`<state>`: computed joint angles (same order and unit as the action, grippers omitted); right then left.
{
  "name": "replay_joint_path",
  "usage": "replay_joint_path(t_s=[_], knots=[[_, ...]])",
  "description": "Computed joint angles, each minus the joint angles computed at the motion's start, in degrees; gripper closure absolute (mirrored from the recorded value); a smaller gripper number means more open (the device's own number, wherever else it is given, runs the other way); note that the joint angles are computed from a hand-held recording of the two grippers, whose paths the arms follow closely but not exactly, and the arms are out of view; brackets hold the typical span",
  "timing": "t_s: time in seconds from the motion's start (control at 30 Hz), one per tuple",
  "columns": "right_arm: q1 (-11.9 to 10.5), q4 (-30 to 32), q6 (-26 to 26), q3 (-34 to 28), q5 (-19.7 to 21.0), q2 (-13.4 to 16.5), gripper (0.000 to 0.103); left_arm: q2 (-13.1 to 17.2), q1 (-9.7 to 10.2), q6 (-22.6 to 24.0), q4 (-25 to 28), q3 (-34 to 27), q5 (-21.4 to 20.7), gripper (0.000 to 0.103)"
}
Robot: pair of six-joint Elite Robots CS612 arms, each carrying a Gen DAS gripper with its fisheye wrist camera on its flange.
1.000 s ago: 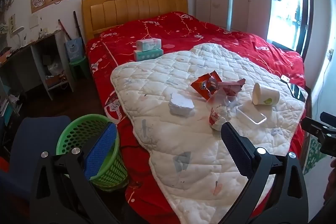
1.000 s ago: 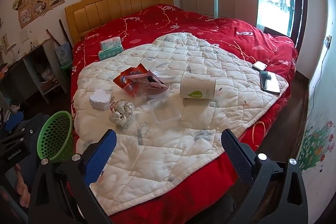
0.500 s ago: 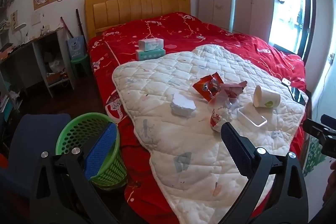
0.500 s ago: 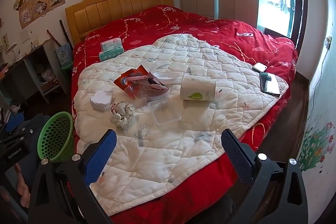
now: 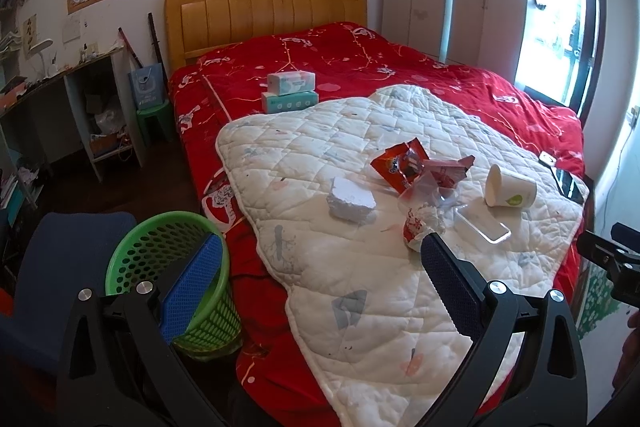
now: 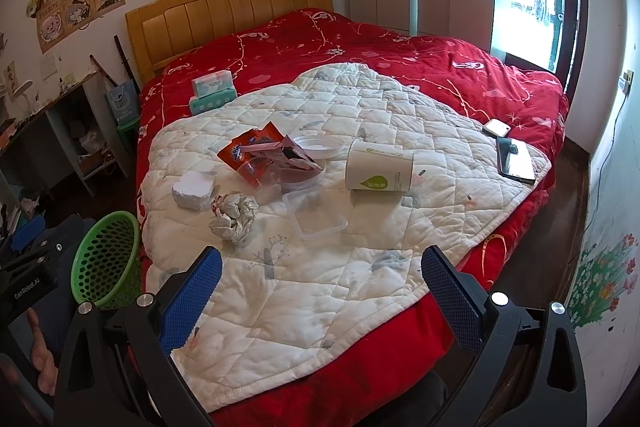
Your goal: Collect trash
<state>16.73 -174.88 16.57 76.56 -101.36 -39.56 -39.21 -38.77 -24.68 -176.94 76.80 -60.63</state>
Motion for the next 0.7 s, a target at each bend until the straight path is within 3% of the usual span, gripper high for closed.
replay_joint_path(t_s=[0.7], knots=[[0.0,0.0,-0.1,-0.5,0.2,0.6,0.006,0.4,0.32,-1.0,1.7,-1.0,0.2,0.005]])
